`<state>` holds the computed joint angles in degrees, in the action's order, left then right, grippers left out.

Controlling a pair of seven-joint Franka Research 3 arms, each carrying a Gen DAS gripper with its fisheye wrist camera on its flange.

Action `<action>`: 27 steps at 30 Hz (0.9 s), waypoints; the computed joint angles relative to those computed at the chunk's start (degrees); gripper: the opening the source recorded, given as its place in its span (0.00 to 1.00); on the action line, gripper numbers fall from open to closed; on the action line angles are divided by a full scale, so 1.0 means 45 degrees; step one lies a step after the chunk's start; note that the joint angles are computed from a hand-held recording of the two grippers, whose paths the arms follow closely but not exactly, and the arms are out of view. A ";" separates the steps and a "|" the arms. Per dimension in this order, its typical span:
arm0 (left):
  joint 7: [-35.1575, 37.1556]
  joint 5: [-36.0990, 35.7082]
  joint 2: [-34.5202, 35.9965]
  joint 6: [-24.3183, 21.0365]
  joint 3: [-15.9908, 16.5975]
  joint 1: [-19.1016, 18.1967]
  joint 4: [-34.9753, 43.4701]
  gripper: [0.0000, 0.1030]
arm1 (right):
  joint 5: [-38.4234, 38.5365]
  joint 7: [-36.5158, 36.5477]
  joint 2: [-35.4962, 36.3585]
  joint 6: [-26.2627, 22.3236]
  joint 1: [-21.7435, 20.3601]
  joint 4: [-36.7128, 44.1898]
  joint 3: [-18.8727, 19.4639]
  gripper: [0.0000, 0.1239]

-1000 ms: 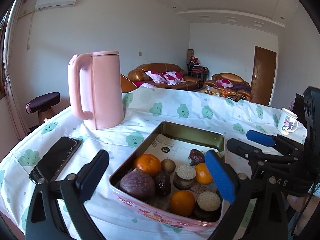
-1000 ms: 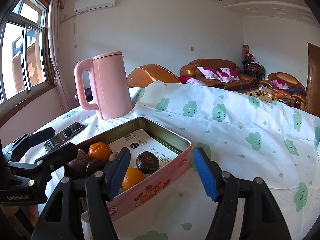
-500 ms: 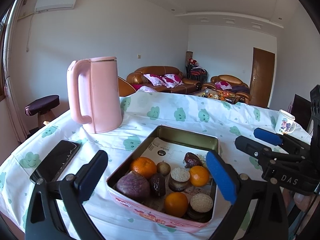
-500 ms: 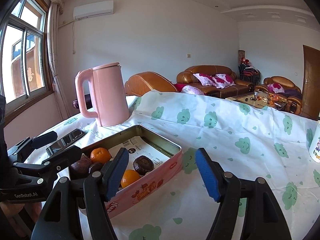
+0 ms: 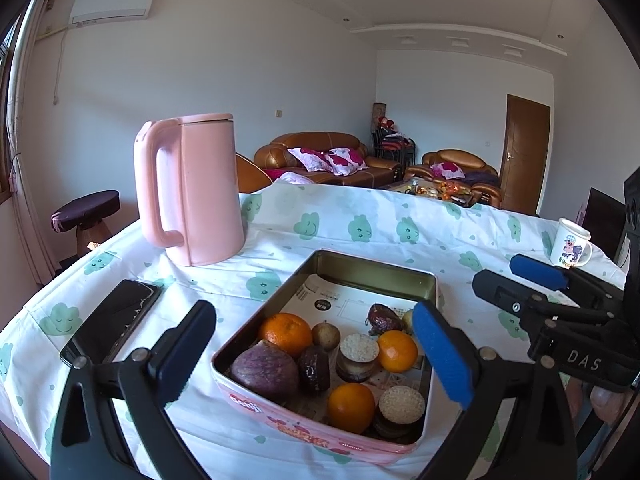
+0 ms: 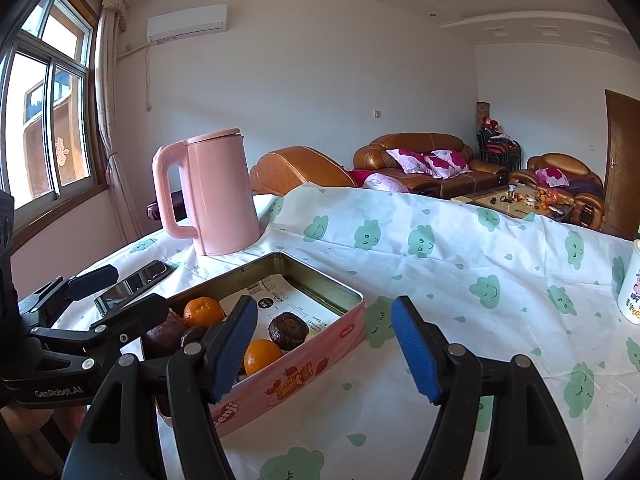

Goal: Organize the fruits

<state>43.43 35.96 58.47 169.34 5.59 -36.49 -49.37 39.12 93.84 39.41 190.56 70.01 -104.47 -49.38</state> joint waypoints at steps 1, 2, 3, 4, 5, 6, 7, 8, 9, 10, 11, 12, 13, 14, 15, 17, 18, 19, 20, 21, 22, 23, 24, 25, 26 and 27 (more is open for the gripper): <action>-0.0010 0.0001 0.0006 0.0014 0.0010 -0.0003 0.0001 0.98 | 0.0012 0.0003 0.0016 -0.0013 0.0022 -0.0001 -0.0030 0.57; -0.0012 -0.0001 0.0008 0.0000 0.0017 -0.0007 0.0006 0.98 | 0.0013 0.0006 0.0010 -0.0012 0.0037 -0.0015 -0.0042 0.57; -0.0012 -0.0002 0.0008 0.0000 0.0018 -0.0007 0.0006 0.98 | 0.0002 0.0002 -0.0006 0.0015 0.0013 -0.0016 -0.0009 0.57; -0.0007 -0.0007 0.0018 0.0011 0.0011 -0.0003 0.0017 0.98 | 0.0009 -0.0009 -0.0003 0.0012 0.0006 -0.0008 -0.0005 0.57; 0.0054 -0.0028 0.0030 -0.0034 -0.0031 0.0012 0.0048 0.98 | 0.0016 -0.0016 -0.0003 0.0012 0.0006 -0.0007 -0.0004 0.57; 0.0032 -0.0018 0.0007 -0.0049 -0.0004 -0.0010 0.0016 0.98 | 0.0031 -0.0018 0.0001 0.0010 0.0023 -0.0017 -0.0024 0.57; 0.0009 -0.0015 0.0019 -0.0037 0.0012 -0.0017 0.0033 0.98 | 0.0030 -0.0026 -0.0013 0.0014 0.0006 -0.0017 0.0002 0.57; 0.0065 -0.0033 0.0021 -0.0051 -0.0040 0.0006 0.0038 0.98 | 0.0025 -0.0039 -0.0027 0.0044 -0.0022 -0.0017 0.0039 0.57; 0.0067 -0.0037 0.0021 -0.0050 -0.0038 0.0004 0.0037 0.98 | 0.0051 -0.0053 -0.0023 0.0060 -0.0011 -0.0023 0.0030 0.57; 0.0008 -0.0019 0.0021 -0.0066 0.0024 -0.0031 0.0036 0.99 | 0.0105 -0.0059 0.0025 0.0002 0.0088 -0.0022 -0.0082 0.57; -0.0061 0.0006 0.0018 -0.0049 0.0075 -0.0056 0.0018 1.00 | 0.0119 -0.0044 0.0058 -0.0016 0.0152 -0.0028 -0.0159 0.57; -0.0108 0.0025 0.0013 -0.0031 0.0099 -0.0068 0.0005 1.00 | 0.0128 -0.0023 0.0083 -0.0033 0.0219 -0.0042 -0.0237 0.57; -0.0090 0.0036 0.0001 -0.0042 0.0080 -0.0062 -0.0011 1.00 | 0.0132 -0.0011 0.0055 -0.0006 0.0309 -0.0117 -0.0311 0.57; -0.0108 0.0055 0.0002 -0.0024 0.0094 -0.0064 -0.0012 1.00 | 0.0158 0.0000 0.0061 0.0006 0.0382 -0.0154 -0.0378 0.57; -0.0094 0.0058 0.0005 -0.0030 0.0076 -0.0056 -0.0005 1.00 | 0.0177 0.0002 0.0065 0.0001 0.0415 -0.0168 -0.0412 0.57; -0.0059 0.0060 0.0026 -0.0099 0.0059 -0.0058 0.0040 1.00 | 0.0198 -0.0002 0.0067 0.0010 0.0450 -0.0193 -0.0444 0.57; -0.0059 0.0068 0.0033 -0.0111 0.0060 -0.0063 0.0050 1.00 | 0.0211 -0.0003 0.0072 0.0011 0.0464 -0.0199 -0.0464 0.57; -0.0060 0.0073 0.0033 -0.0128 0.0058 -0.0065 0.0056 1.00 | 0.0221 -0.0011 0.0052 0.0039 0.0470 -0.0223 -0.0463 0.57; -0.0093 0.0087 0.0033 -0.0151 0.0087 -0.0080 0.0064 1.00 | 0.0246 -0.0028 0.0025 0.0079 0.0480 -0.0254 -0.0459 0.57; -0.0143 0.0115 0.0019 -0.0175 0.0132 -0.0100 0.0052 1.00 | 0.0282 -0.0064 0.0002 0.0116 0.0489 -0.0274 -0.0451 0.57; -0.0178 0.0140 0.0043 -0.0197 0.0158 -0.0116 0.0090 1.00 | 0.0326 -0.0116 -0.0009 0.0135 0.0495 -0.0287 -0.0450 0.57; -0.0113 0.0141 0.0052 -0.0222 0.0098 -0.0095 0.0114 1.00 | 0.0386 -0.0169 -0.0006 0.0150 0.0541 -0.0311 -0.0488 0.57; -0.0119 0.0153 0.0050 -0.0230 0.0098 -0.0098 0.0120 1.00 | 0.0454 -0.0219 0.0008 0.0166 0.0604 -0.0331 -0.0542 0.57; -0.0227 0.0190 0.0068 -0.0214 0.0181 -0.0135 0.0149 1.00 | 0.0527 -0.0271 0.0007 0.0198 0.0660 -0.0368 -0.0583 0.57; -0.0285 0.0226 0.0090 -0.0204 0.0224 -0.0162 0.0198 1.00 | 0.0605 -0.0326 0.0005 0.0226 0.0686 -0.0381 -0.0603 0.57; -0.0328 0.0278 0.0044 -0.0140 0.0243 -0.0181 0.0130 1.00 | 0.0695 -0.0380 0.0002 0.0262 0.0718 -0.0400 -0.0623 0.57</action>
<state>41.95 37.21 58.67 168.71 6.68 -37.30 -48.78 42.25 92.13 39.42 191.73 73.24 -106.27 -52.18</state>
